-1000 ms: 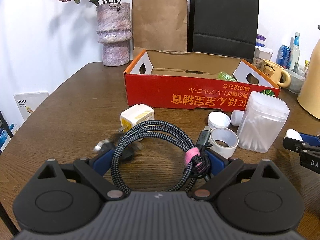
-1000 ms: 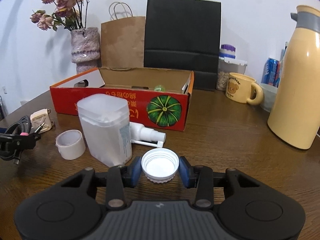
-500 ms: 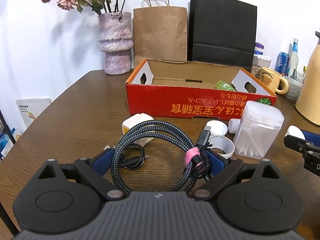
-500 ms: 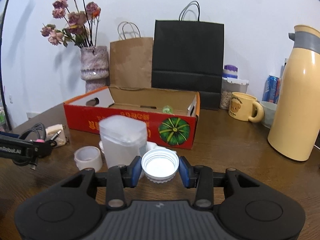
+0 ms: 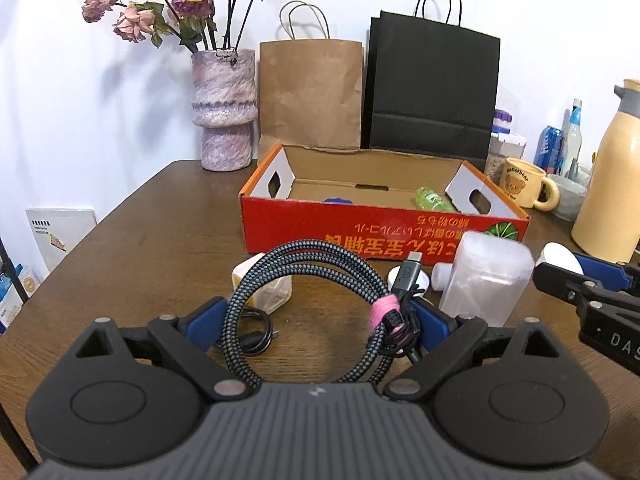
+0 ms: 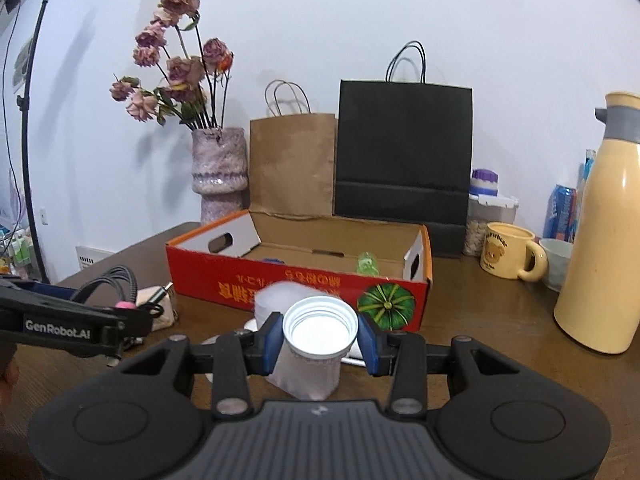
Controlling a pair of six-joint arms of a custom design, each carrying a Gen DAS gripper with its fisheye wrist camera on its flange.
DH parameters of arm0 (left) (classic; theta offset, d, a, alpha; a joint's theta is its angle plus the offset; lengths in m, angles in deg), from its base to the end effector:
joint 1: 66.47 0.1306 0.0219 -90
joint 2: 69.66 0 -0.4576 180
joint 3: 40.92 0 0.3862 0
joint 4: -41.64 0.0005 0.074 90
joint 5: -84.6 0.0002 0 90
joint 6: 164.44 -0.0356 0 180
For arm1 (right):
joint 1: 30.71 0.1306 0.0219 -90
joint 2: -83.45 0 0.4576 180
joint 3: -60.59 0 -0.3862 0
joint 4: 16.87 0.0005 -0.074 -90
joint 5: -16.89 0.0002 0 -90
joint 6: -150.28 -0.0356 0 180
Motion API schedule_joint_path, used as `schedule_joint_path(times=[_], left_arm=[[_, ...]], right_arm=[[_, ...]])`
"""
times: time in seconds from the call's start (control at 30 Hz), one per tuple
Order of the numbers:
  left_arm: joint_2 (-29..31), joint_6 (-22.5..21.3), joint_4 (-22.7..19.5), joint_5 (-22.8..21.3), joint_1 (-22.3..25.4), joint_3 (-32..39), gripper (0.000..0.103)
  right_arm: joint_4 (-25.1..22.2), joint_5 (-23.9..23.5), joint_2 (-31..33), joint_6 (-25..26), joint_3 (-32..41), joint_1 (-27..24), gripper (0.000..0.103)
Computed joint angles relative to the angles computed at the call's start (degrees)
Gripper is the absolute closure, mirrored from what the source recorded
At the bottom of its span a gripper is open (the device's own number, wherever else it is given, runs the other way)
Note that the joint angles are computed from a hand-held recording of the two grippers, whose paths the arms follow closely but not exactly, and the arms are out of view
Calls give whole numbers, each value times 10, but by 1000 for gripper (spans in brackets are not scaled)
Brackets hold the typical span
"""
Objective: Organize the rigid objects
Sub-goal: 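Carry the braided cable and white cap with both grippers toward the red box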
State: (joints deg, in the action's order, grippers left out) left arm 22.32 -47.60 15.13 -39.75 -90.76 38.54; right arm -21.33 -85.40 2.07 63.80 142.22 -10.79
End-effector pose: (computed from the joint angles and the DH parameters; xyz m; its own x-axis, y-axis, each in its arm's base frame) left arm 0.4592 -0.1857 0.4389 -0.4851 -0.1900 -0.8536 -0.3126 0.9493 -0.0337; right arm 0.5250 0.1978 0.4302 -0.3113 -0.1766 -0.9338 -0.5393 0.8419 0.0205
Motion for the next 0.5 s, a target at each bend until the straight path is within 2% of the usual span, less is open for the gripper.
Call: schedule_joint_path(times=[0.5], left_arm=[[6, -22, 6, -21, -2, 37, 7]], right_arm=[[6, 2, 4, -8, 34, 5, 64]])
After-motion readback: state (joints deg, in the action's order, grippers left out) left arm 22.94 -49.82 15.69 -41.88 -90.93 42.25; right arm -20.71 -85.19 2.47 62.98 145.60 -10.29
